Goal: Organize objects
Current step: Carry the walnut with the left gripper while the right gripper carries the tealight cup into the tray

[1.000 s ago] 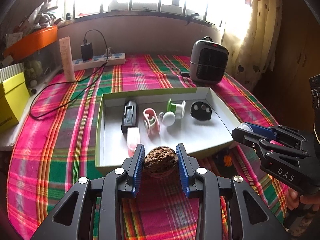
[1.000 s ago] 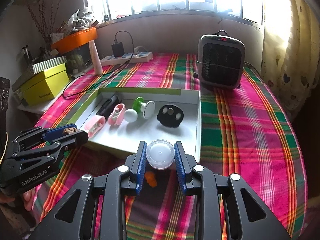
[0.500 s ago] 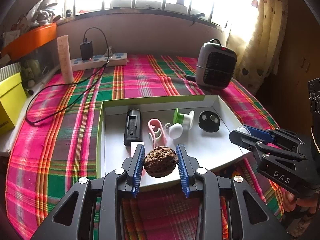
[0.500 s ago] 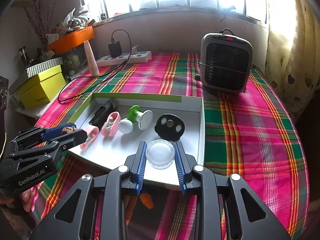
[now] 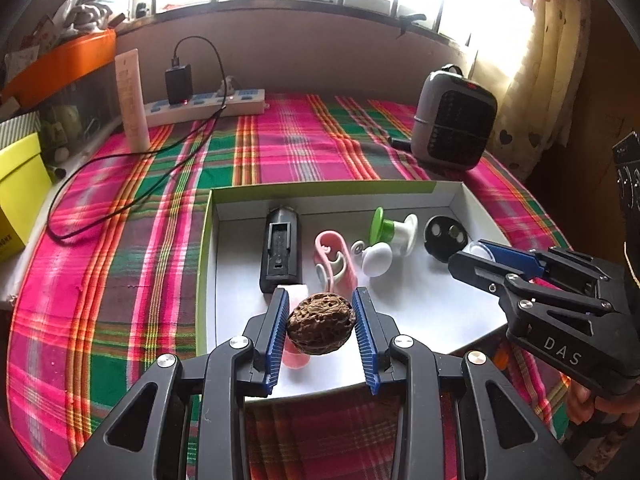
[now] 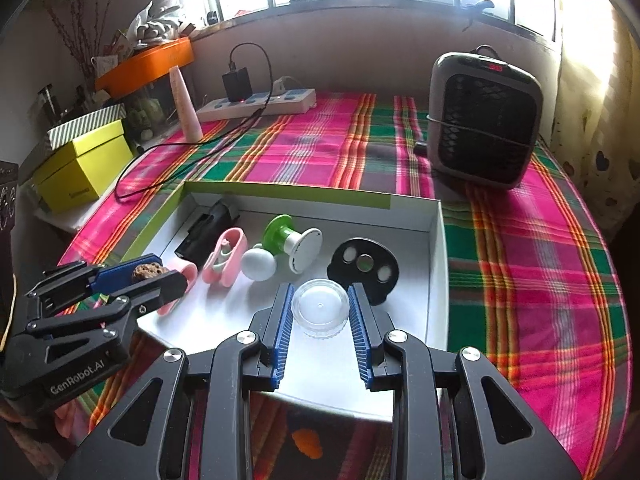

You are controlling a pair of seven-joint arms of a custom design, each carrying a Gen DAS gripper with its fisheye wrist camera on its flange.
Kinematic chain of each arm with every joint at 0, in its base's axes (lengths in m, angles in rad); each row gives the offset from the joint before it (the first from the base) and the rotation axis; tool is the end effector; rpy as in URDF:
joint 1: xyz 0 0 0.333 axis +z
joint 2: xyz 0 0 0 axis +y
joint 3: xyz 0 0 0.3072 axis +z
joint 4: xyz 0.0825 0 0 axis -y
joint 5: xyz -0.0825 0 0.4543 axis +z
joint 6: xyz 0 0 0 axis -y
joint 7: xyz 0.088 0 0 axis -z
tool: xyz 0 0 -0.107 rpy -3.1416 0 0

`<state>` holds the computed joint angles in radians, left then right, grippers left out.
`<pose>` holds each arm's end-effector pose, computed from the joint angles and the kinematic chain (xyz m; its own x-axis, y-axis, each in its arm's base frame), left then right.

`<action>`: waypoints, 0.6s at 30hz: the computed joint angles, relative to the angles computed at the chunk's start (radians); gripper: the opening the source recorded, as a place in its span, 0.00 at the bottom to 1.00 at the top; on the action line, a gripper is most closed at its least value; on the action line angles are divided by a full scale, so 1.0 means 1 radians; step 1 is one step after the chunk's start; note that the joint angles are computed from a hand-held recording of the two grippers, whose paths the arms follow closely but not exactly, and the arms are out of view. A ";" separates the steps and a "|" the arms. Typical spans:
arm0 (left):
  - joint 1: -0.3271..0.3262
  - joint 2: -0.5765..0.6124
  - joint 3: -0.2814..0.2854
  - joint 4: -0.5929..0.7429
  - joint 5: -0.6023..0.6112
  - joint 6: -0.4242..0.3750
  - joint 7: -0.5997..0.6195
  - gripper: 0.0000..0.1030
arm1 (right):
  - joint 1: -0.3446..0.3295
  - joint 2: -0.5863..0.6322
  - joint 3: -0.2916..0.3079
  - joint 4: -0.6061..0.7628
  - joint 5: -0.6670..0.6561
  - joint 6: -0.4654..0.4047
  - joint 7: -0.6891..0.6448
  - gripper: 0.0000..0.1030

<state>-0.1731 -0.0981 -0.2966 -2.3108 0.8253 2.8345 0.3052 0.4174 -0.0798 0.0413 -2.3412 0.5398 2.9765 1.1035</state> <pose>0.5082 -0.3013 0.3883 0.0229 -0.9928 0.1175 -0.7341 -0.0965 -0.6722 0.5455 0.2298 0.3894 0.4471 -0.8885 -0.1038 -0.6935 -0.2710 -0.6675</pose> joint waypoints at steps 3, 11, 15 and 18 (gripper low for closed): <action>0.001 0.006 0.000 0.008 0.016 -0.005 -0.007 0.30 | -0.001 0.017 0.004 0.017 -0.003 -0.011 -0.007 0.28; -0.013 0.027 0.013 0.029 0.019 0.000 0.014 0.30 | -0.028 0.044 0.030 0.039 -0.005 -0.022 -0.004 0.28; -0.023 0.041 0.017 0.043 0.023 -0.009 0.025 0.30 | -0.037 0.046 0.034 0.040 -0.021 -0.023 0.005 0.28; -0.033 0.050 0.022 0.052 0.020 0.000 0.038 0.30 | -0.043 0.050 0.037 0.042 -0.035 -0.024 0.014 0.28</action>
